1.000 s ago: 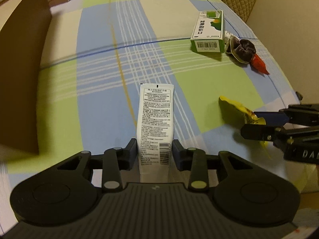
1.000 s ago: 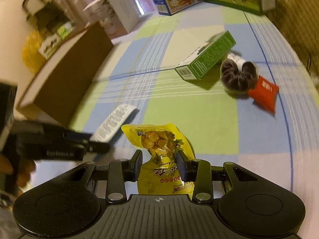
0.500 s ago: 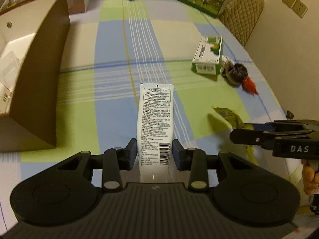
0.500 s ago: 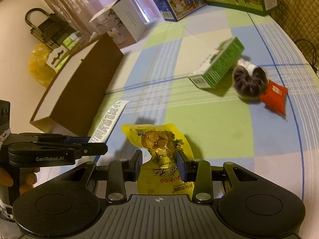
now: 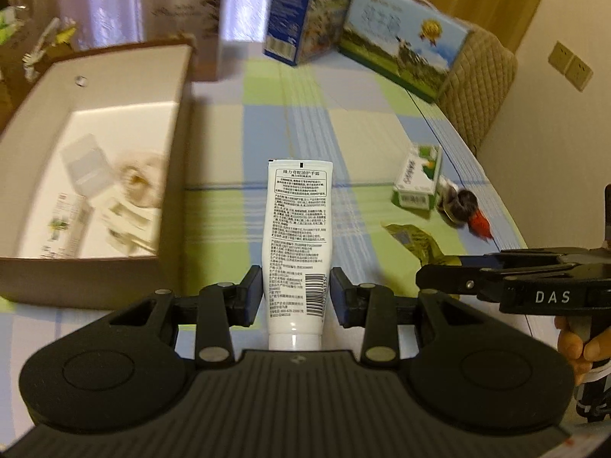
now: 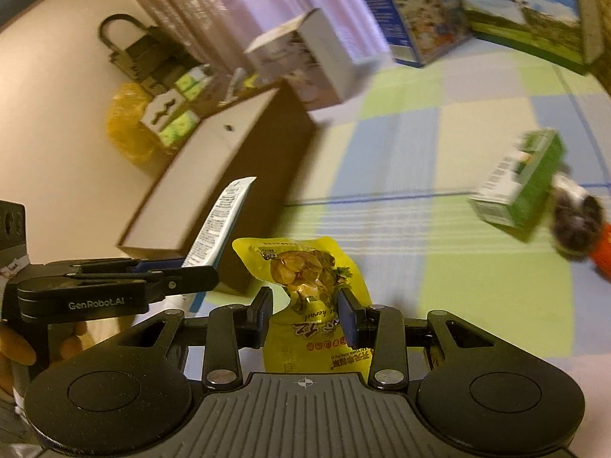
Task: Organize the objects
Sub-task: 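Carry the toothpaste and snack packet over the open box with both grippers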
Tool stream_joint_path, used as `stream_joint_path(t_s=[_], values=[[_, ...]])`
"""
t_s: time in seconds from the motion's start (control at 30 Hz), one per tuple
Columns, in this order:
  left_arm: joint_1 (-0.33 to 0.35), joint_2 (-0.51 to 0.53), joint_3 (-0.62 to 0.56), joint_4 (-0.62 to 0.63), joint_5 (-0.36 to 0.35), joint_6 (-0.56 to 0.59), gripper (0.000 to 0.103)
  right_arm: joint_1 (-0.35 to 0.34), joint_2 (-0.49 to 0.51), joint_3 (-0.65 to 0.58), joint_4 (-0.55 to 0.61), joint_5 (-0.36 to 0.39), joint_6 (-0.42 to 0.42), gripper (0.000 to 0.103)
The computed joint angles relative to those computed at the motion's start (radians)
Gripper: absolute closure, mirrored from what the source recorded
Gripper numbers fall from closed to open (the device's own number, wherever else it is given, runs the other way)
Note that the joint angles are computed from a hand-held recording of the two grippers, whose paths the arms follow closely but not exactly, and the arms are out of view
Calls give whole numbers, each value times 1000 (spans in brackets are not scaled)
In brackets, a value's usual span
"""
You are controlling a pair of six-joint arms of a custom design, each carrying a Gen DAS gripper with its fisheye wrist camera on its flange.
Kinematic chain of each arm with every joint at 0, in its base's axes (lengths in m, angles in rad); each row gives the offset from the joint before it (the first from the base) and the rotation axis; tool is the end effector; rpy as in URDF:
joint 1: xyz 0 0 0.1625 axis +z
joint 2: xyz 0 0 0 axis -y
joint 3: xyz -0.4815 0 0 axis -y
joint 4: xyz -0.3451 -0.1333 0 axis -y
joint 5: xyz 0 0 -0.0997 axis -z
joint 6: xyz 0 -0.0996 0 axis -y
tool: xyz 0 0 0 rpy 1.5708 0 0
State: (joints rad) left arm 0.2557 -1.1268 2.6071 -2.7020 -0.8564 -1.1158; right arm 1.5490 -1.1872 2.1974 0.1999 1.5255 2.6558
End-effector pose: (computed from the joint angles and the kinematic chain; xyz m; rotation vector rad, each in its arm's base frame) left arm -0.2458 -0.2695 0.1488 0.4097 2.4549 -0.7166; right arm 0.1311 -0.3085 0.1884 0.7122 -2.9601 0.5546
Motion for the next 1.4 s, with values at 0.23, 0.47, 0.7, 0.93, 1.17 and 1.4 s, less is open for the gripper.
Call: stream_joint_path(t_s=[0.23, 0.47, 0.7, 0.93, 1.17, 1.4], values=[[-47, -198, -9, 281, 59, -133, 71, 120, 123, -69, -4, -42, 69, 69], [-45, -382, -49, 584, 118, -212, 71, 240, 247, -170, -14, -79, 141, 69], [28, -486, -91, 736, 183, -176, 71, 336, 357, -288, -28, -58, 192, 69], [166, -503, -108, 659, 242, -10, 71, 378, 452, -411, -18, 8, 213, 69], [339, -430, -123, 390, 266, 262, 71, 385, 548, -545, 19, 102, 220, 69], [506, -296, -178, 131, 253, 536, 71, 391, 631, -673, 44, 211, 158, 69]])
